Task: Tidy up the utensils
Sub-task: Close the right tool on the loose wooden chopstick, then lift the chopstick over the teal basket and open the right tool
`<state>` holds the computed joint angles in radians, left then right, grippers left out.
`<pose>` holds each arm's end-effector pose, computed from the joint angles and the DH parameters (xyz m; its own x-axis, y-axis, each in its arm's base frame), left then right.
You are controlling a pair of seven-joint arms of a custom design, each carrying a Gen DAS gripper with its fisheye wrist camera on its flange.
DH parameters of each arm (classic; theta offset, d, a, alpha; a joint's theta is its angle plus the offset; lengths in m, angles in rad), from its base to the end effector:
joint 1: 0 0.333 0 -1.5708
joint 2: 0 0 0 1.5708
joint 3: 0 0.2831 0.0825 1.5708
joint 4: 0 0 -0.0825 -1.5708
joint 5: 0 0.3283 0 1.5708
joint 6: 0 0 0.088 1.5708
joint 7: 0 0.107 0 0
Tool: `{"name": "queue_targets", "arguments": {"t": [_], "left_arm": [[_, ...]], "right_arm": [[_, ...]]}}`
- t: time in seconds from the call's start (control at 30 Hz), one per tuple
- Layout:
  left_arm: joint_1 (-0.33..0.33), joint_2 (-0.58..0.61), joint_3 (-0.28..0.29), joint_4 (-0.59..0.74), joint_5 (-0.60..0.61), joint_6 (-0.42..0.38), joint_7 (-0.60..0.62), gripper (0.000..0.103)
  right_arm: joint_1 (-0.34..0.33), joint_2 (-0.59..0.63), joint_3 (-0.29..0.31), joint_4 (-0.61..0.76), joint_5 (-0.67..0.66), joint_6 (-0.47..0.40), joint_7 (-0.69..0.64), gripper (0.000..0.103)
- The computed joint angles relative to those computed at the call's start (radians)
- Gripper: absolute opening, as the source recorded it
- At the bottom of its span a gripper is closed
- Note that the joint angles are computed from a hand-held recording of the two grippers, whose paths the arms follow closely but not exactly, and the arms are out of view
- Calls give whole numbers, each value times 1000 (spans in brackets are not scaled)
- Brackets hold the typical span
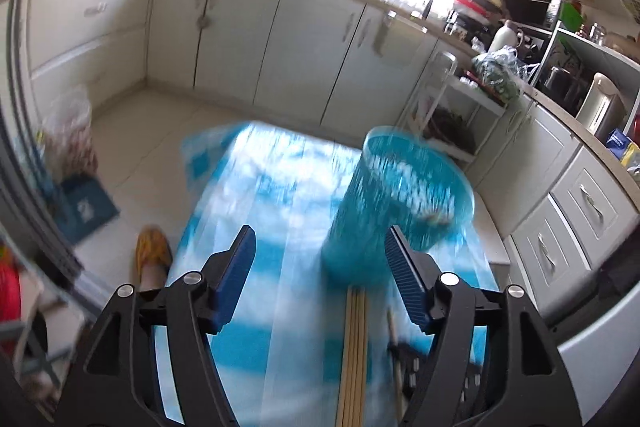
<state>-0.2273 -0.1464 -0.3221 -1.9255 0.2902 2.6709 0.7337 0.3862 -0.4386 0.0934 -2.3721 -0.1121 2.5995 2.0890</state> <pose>0.4319 -0.2888 0.6334 -0.0777 -0.9437 0.3215 -0.6608 -0.1927 -0.7254 0.3749 0.2032 0.5541 0.1008 -0.9792 -0.1759 -0.8006 0.0252 -0.5987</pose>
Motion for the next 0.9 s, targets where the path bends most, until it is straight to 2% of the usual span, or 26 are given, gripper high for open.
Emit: {"name": "queue_targets", "arguments": {"t": [0.07,0.23,0.37,0.5,0.6,0.73,0.8,0.87,0.9], "left_arm": [[-22,-64,19,-90,-87,10,44,64],[-44,-166,28,-225,-241,4,157,64],[-56,-225,26,-310,-332,0,225,64],[-73,-238,30,-348,-416,-9,286,64],[-85,-228,32,-351,-468,-15,321,64],[-84,-221,20,-343,-494,-14,337,64],[-83,-220,13,-336,-495,-14,340,64],[-84,-219,11,-328,-497,-21,347,64],[-90,-215,13,-323,-504,-24,356,65]], "right_arm": [[-11,1,20,11,-43,-25,-5,8],[22,-70,-33,-35,53,-34,-28,6],[41,-198,-77,-76,138,12,-28,6],[44,-231,-92,0,157,72,-46,6],[34,-164,-94,120,141,144,-72,6],[-9,7,-76,313,98,254,-85,6],[-45,113,-57,411,67,305,-65,6],[-113,231,-9,516,13,332,-12,6],[-118,262,-7,541,-27,337,32,6]]}}
